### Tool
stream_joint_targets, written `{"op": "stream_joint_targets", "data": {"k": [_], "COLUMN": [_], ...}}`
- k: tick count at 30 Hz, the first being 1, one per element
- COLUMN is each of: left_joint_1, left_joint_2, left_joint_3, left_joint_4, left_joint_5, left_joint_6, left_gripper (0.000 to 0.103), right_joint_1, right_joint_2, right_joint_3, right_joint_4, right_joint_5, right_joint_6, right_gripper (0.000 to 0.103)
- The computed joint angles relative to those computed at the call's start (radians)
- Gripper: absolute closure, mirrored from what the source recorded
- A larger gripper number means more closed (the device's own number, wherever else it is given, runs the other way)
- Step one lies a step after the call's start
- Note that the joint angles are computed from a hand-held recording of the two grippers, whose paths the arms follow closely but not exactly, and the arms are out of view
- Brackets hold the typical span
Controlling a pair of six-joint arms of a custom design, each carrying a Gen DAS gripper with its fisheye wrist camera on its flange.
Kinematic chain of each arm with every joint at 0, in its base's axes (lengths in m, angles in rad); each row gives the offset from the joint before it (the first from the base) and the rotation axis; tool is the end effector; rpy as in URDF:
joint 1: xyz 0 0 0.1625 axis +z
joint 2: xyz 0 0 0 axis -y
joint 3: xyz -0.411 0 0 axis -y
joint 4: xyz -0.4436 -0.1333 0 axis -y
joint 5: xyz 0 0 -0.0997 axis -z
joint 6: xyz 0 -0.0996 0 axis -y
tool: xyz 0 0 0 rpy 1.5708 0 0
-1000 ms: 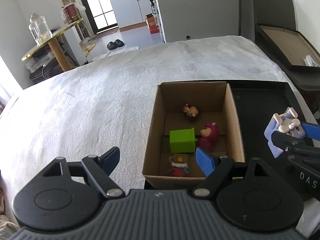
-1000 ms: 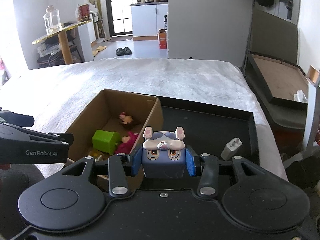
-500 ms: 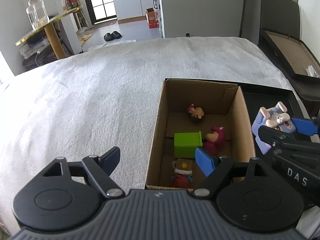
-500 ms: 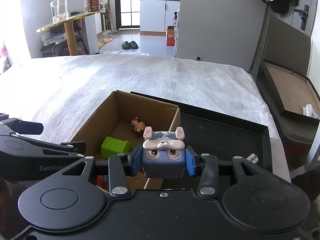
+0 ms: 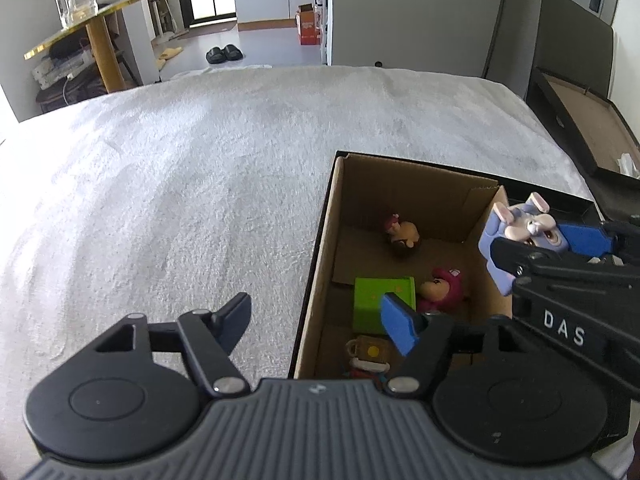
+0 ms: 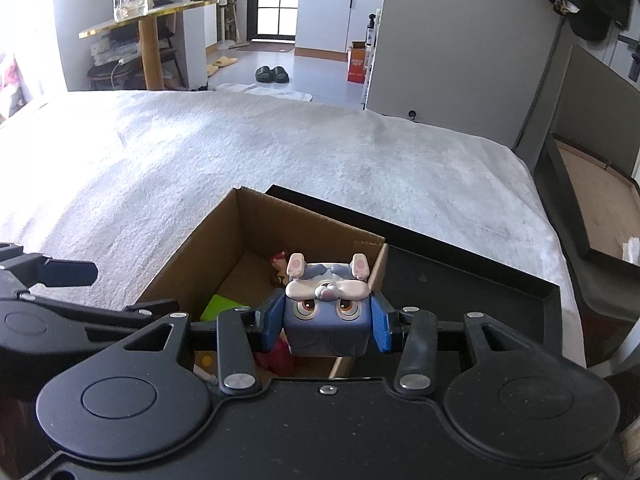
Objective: Organize rigid objects
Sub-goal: 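Lower the bunny cube into the box and open the right gripper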
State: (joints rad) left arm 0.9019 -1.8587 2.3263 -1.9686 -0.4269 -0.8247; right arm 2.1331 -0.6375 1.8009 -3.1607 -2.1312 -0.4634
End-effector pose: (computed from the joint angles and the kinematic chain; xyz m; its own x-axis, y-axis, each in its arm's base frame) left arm -0.0574 -0.4337 0.3085 -0.6480 -0.3666 -0.6676 0.2103 0.7563 -0.6195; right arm 0.4048 -0.4916 -0.0357 -0.5290 -0.5818 0.6178 -0.8069 0.5703 -0.1538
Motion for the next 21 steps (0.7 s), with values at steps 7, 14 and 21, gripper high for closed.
{"op": "stream_joint_targets", "data": {"k": [7,14,21], "left_joint_1": [0.041,0.062,0.06], "left_joint_2": [0.008,0.008,0.025], "left_joint_3": [-0.001,-0.002,0.004], "left_joint_4": [-0.077,-0.106,-0.158], "left_joint_5": [-0.029,-0.05,-0.055], "left_joint_6": [0.046,0.069,0.112], "left_gripper": [0.058,0.081,0.095], "right_joint_1": [-0.004,-0.009,-0.006], "right_joint_2": [0.039,0.066,0.06], "right_joint_3": [-0.048,-0.083,-0.077], "right_joint_4": [0.034,0.051,0.03], "right_joint_5": [0.0,0.01,0.003], "right_joint_6": [0.002,-0.004,-0.024], "right_gripper": [0.059,0.059,0.057]}}
